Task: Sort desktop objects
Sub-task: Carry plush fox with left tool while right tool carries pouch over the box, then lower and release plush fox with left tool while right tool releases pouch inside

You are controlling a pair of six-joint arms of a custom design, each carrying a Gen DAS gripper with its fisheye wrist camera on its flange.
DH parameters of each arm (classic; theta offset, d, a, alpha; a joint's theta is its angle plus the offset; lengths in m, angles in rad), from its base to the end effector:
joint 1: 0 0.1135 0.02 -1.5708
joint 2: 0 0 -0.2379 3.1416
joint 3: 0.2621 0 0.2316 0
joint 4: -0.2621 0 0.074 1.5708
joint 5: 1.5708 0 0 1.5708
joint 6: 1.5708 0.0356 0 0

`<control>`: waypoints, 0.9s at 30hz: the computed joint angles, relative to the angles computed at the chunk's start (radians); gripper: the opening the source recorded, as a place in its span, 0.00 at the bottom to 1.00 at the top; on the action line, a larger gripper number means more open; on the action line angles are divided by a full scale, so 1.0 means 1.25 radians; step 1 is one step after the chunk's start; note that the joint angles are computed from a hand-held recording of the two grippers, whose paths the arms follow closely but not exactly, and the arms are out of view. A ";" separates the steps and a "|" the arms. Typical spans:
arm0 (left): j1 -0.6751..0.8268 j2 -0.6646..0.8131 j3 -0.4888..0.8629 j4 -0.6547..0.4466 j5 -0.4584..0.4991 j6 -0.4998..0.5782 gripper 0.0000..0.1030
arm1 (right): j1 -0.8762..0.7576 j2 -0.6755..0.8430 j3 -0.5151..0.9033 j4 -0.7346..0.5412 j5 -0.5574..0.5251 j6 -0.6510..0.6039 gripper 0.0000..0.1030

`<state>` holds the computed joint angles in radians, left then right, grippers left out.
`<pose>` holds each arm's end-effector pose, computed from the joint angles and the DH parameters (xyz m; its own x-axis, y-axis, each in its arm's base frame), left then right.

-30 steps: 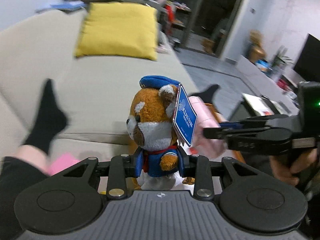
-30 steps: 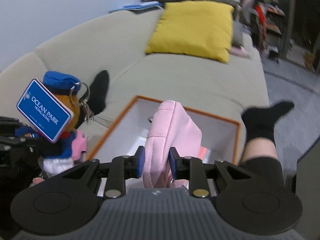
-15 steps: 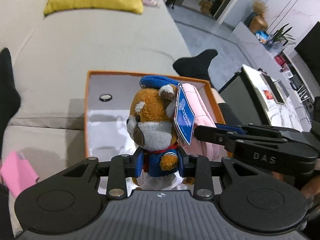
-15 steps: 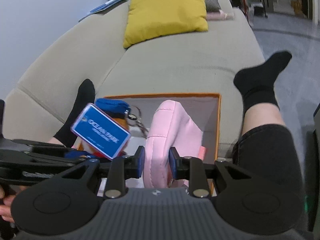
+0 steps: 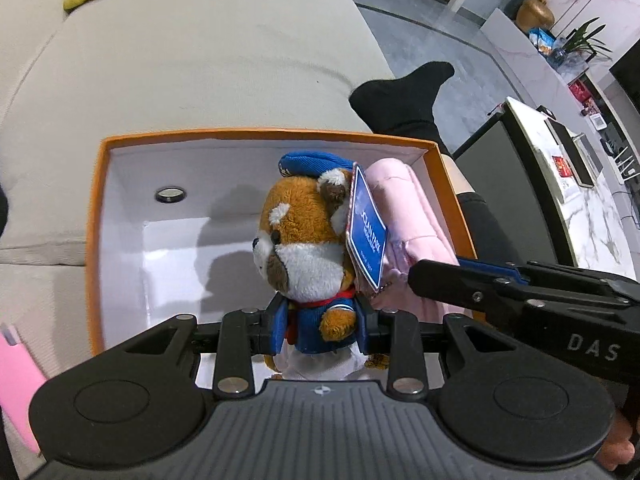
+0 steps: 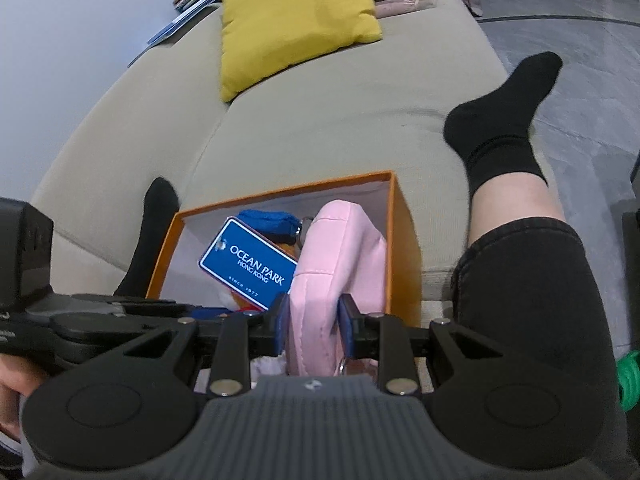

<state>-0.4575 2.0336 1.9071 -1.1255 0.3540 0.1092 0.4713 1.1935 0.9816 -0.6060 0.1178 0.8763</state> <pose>0.3439 -0.1830 0.2557 -0.7911 0.5034 -0.3474 0.6016 0.7431 -0.2931 0.2143 0.1045 0.2665 -0.7075 0.4959 -0.5035 0.2568 0.8442 0.4705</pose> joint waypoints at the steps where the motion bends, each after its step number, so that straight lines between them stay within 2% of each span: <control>1: -0.001 0.007 0.005 -0.004 0.000 -0.004 0.36 | -0.002 -0.002 -0.002 0.000 -0.002 0.000 0.28; 11: -0.036 0.056 0.032 0.002 -0.048 -0.016 0.36 | -0.029 0.016 -0.011 0.010 -0.040 0.013 0.30; 20: -0.031 0.078 0.052 -0.012 -0.028 -0.015 0.37 | -0.004 0.016 0.010 -0.027 -0.006 -0.030 0.32; 25: -0.028 0.090 0.063 -0.031 -0.024 0.009 0.37 | 0.018 0.057 0.070 -0.086 0.021 -0.098 0.35; 27: -0.024 0.107 0.081 -0.051 -0.004 0.014 0.37 | 0.037 0.067 0.097 -0.122 0.061 -0.120 0.39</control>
<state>-0.4881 2.1672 2.0084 -1.1887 0.3487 0.1269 0.5178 1.2778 1.1032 -0.7579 0.1935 0.7261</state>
